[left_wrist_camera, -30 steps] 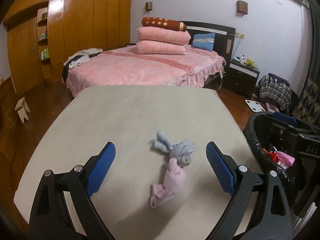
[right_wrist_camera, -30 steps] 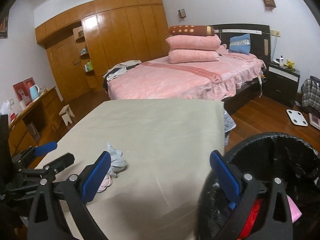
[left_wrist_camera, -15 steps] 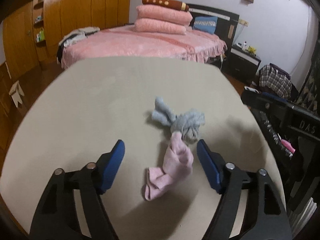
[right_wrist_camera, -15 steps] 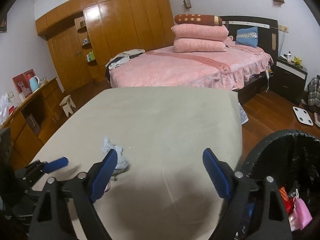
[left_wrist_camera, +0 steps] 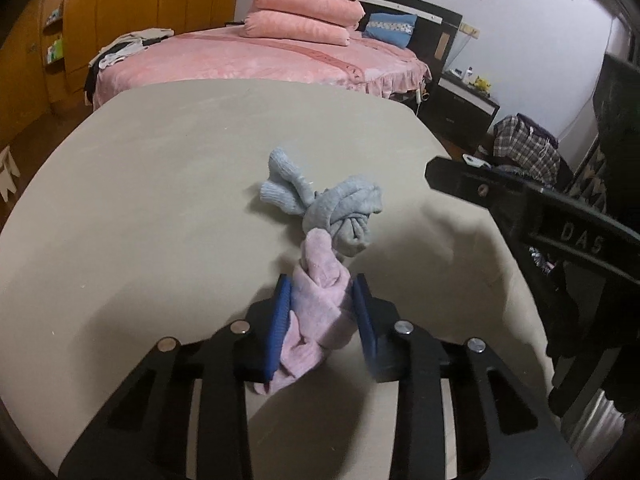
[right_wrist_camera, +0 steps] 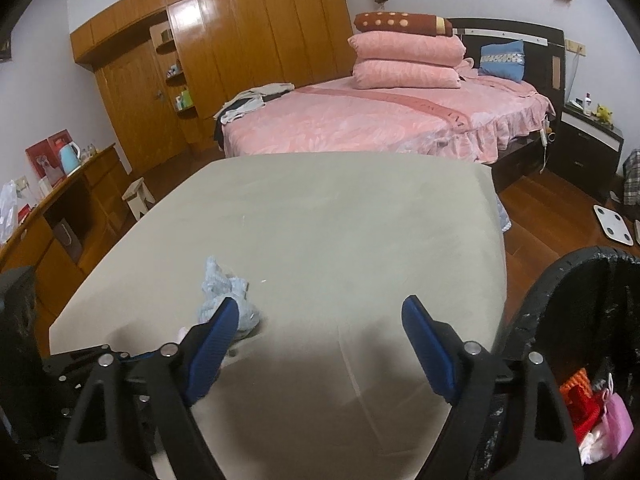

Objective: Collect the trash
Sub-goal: 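Grasp the pink sock with the left gripper, then grasp the grey sock with the right gripper while the left gripper holds the pink sock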

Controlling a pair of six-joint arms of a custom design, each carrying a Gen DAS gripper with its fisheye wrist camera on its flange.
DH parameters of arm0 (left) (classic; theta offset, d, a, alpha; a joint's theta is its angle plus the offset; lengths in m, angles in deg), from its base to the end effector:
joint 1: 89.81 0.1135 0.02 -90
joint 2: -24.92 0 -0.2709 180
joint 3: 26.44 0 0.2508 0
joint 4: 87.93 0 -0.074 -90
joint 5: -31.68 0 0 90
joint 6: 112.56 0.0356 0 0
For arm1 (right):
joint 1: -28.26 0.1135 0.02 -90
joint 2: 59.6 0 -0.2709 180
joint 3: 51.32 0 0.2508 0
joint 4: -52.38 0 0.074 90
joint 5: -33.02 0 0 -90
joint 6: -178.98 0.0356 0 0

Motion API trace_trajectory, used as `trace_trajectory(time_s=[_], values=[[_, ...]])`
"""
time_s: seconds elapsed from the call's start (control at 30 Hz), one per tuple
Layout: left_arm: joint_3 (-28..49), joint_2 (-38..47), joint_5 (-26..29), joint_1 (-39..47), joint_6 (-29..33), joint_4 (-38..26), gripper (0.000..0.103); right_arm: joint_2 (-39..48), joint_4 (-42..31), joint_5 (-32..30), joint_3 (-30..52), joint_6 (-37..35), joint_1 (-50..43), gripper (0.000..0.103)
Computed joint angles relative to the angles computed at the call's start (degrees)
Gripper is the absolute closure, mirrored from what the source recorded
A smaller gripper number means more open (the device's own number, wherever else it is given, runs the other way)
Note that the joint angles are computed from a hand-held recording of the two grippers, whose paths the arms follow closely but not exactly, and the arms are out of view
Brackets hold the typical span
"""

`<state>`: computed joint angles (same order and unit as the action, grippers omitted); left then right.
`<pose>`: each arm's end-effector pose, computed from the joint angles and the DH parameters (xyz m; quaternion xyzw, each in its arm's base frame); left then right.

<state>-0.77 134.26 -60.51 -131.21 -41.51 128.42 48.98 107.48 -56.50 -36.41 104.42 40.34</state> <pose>0.1597 -0.1389 0.0393 0.1745 0.9148 -0.1675 0.3235 0.1721 0.0365 0.0517 0.0282 0.9005 0.0995 0.4223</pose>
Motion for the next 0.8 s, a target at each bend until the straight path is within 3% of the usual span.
trace_trajectory(time_s=[0.27, 0.8], values=[[-1.6, -6.4, -1.3, 4.7, 1.1, -1.2, 0.073, 0.8, -1.4, 1.2, 1.9, 0.8, 2.1, 0.021], [2.8, -6.3, 0.3, 17.6, 7.7, -4.8, 0.073, 4.6, -8.4, 4.6, 11.0, 4.8, 11.2, 0.021]])
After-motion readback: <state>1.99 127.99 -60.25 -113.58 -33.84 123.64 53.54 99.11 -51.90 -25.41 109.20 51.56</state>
